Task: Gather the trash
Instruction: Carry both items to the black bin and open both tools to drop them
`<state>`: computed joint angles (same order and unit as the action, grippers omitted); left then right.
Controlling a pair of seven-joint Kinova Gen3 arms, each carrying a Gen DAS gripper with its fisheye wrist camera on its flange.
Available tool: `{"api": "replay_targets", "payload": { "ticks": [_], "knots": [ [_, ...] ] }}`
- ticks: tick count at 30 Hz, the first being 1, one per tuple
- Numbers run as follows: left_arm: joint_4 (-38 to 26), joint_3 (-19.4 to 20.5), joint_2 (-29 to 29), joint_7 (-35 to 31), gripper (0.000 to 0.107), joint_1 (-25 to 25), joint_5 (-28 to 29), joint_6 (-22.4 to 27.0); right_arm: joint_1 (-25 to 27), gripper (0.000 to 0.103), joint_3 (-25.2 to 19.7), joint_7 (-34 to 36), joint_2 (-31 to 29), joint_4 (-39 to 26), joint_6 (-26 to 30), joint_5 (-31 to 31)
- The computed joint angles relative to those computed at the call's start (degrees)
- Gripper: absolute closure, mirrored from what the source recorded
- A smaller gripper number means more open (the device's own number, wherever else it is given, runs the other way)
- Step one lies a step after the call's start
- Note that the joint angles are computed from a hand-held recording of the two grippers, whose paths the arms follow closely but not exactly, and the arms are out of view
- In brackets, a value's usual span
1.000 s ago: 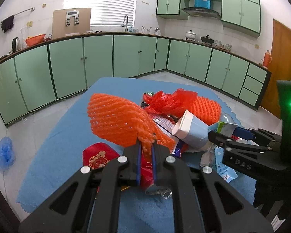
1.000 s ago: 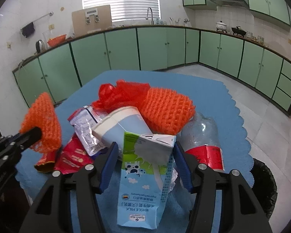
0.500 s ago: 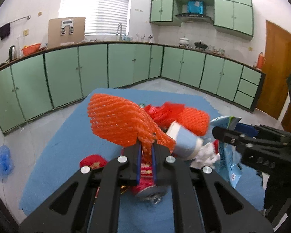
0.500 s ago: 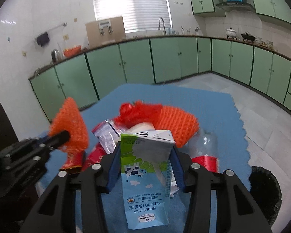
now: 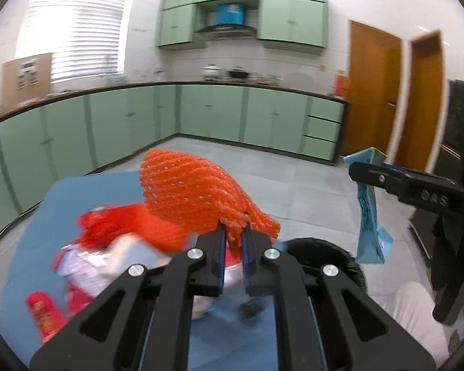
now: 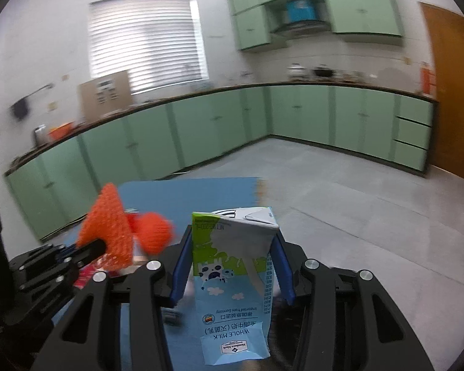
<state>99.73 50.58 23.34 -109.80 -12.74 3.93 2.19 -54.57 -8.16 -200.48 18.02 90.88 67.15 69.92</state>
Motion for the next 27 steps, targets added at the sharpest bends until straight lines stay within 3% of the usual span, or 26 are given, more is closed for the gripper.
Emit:
{"api": "replay_targets", "payload": {
  "ticks": [6, 16, 18, 23, 27],
  "knots": [
    [-7.04, -1.20, 7.44, -3.73, 0.100, 10.14, -0.58, 3.29, 2.51, 0.056, -0.60, -2.56, -3.34, 7.10, 4.01, -3.29],
    [-19.52, -10.10, 17.60, -9.21, 0.100, 25.07, 3.69, 12.23, 10.15, 0.056, -1.57, -10.91, -6.12, 18.03, -2.26, -5.25],
    [-23.35, -12.40, 19.62, -9.96, 0.098, 27.61, 4.20, 16.00, 11.67, 0.055, -1.58, -11.92, -6.52, 19.61, -4.54, -5.48],
    [-29.76, -16.33, 22.83, -11.17, 0.088, 30.55, 7.14, 22.57, 14.03, 0.047, -1.51, -15.24, -7.23, 22.98, -7.79, -5.72],
    [-32.00, -16.60, 23.82, -13.62, 0.065, 29.98, 10.58, 25.18, 14.56, 0.041, -1.96, -15.31, -7.66, 23.19, -7.27, -5.66]
  ]
}}
